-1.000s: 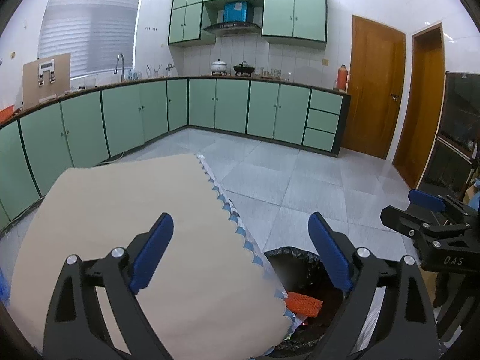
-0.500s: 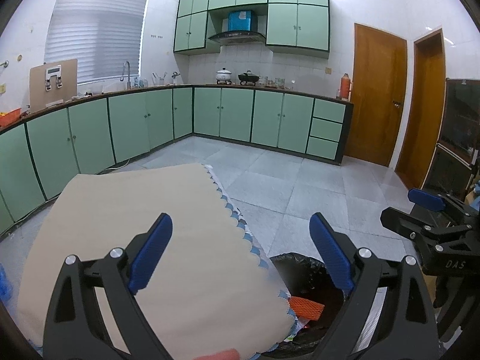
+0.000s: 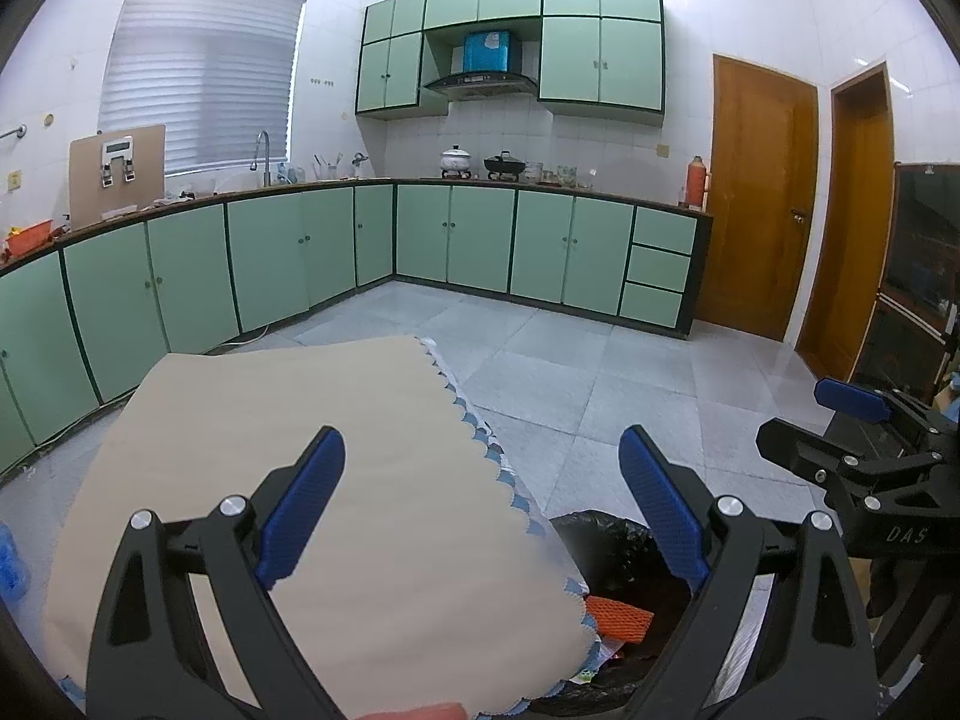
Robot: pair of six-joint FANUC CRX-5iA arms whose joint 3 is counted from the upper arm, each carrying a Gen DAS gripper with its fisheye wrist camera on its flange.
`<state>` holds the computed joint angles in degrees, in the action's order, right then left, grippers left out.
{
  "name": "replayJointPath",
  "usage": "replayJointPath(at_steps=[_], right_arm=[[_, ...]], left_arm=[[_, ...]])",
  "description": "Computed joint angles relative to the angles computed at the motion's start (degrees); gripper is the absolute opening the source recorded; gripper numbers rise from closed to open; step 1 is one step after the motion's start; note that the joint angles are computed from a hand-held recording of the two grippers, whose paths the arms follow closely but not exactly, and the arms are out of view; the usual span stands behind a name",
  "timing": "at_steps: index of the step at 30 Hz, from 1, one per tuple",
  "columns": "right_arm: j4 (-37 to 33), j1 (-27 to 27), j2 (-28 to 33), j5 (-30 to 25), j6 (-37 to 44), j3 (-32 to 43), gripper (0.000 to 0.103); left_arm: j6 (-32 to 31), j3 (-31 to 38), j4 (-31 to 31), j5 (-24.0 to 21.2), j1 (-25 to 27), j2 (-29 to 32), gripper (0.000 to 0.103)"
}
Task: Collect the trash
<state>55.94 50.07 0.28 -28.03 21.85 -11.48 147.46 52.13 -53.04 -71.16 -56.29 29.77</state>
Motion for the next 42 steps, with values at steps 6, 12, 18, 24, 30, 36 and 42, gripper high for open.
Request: replayJointPath(at_steps=[6, 12, 18, 24, 30, 36, 42], right_arm=[[0.54, 0.13, -0.11, -0.11, -0.33, -0.08, 0.097], [0.98, 0.23, -0.36, -0.04, -0.56, -0.34, 0.097], [1.18, 0.29, -0.43, -0.06, -0.75, -0.44, 0.097], [1.32, 0.33, -0.6, -0.11, -0.86, -0.5, 0.097], [1.31, 0.66, -0.76, -0.59, -0.62, -0.36, 0.097], [1.21, 0.79, -0.78, -0.75, -0.45, -0.23, 0.097], [1.42, 1.08, -0.75, -1.02, -0.41, -0.08, 0.097]], left_arm=[[0.13, -0.09, -0.45, -0.17, -0.3, -0.07, 0.09], [0.17, 0.39, -0.75, -0.44, -0.53, 0.09, 0.09], [0.28, 0.57, -1.13, -0.6, -0.77, 0.13, 0.09], [0.27, 0.41, -1.37, -0.66, -0.9, -0.09, 0.09], [0.41, 0.34, -1.55, -0.74, -1.03, -0.17, 0.09], [0.35, 0.99, -1.66, -1.09, -1.19, 0.19, 0.09], [0.32, 1.73, -1.79, -1.33, -1.35, 0.68, 0.09]])
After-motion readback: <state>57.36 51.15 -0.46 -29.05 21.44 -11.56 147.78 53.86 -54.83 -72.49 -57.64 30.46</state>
